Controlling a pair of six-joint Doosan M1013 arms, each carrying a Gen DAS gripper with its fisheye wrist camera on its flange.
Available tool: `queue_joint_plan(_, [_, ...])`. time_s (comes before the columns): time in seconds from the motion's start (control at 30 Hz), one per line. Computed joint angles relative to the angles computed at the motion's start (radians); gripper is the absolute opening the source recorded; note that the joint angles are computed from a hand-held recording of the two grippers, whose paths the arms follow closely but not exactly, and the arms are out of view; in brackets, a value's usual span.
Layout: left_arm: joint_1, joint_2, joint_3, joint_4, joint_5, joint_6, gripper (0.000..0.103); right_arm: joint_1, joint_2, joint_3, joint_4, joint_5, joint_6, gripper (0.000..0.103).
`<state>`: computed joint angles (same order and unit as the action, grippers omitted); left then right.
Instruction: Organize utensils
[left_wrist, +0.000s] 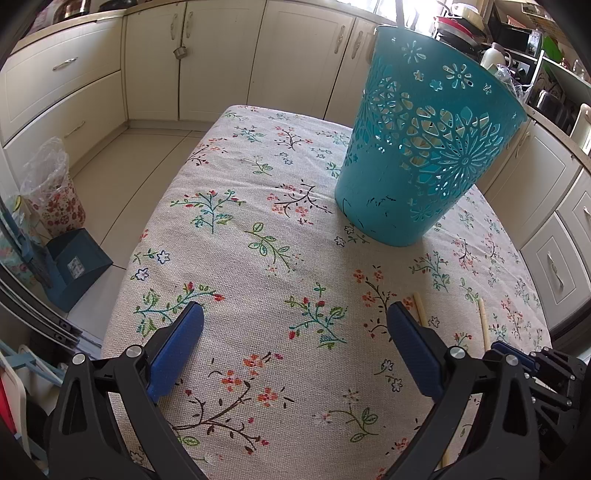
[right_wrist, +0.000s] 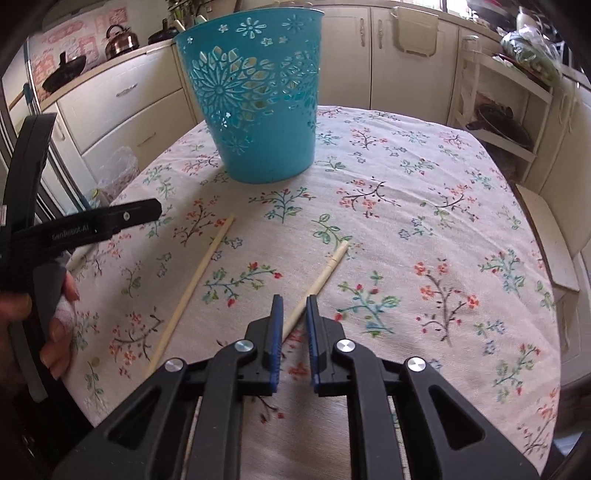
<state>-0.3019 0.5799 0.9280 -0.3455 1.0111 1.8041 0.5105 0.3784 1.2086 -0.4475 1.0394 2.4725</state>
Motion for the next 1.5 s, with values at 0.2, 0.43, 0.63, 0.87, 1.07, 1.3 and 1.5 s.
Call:
queue_joint_plan(0.2, [-0.015, -0.024, 0.027, -0.016, -0.002, 0.089, 0.095, -0.01, -0.041, 0.069, -0.018, -0.059, 0.092, 0.011])
queue_joint_plan(0.43, [-0.077, -0.062, 0.082, 0.023, 0.007, 0.211, 0.091, -0.007, -0.055, 0.101, -0.039, -0.119, 0.141, 0.014])
queue_joint_plan(0.63, [-0.108, -0.056, 0.077, 0.115, 0.019, 0.186, 0.057, -0.015, -0.068, 0.12, -0.024, -0.159, 0.153, 0.016])
queue_joint_plan(0.87, [-0.085, -0.03, 0.032, 0.082, 0.048, 0.191, 0.01, -0.024, -0.075, 0.127, 0.02, -0.186, 0.162, 0.025])
queue_joint_plan(1.07, [-0.053, 0.007, -0.025, 0.022, 0.085, 0.168, 0.006, -0.023, -0.051, 0.082, 0.038, -0.134, 0.139, 0.036])
queue_joint_plan(1.3, [-0.032, 0.006, -0.008, -0.055, 0.063, 0.192, 0.006, -0.018, 0.007, -0.012, 0.018, -0.01, 0.039, 0.031])
queue_joint_plan(1.5, [-0.026, -0.005, 0.017, -0.052, 0.018, 0.131, 0.006, -0.012, 0.029, -0.036, -0.005, 0.001, -0.019, 0.027])
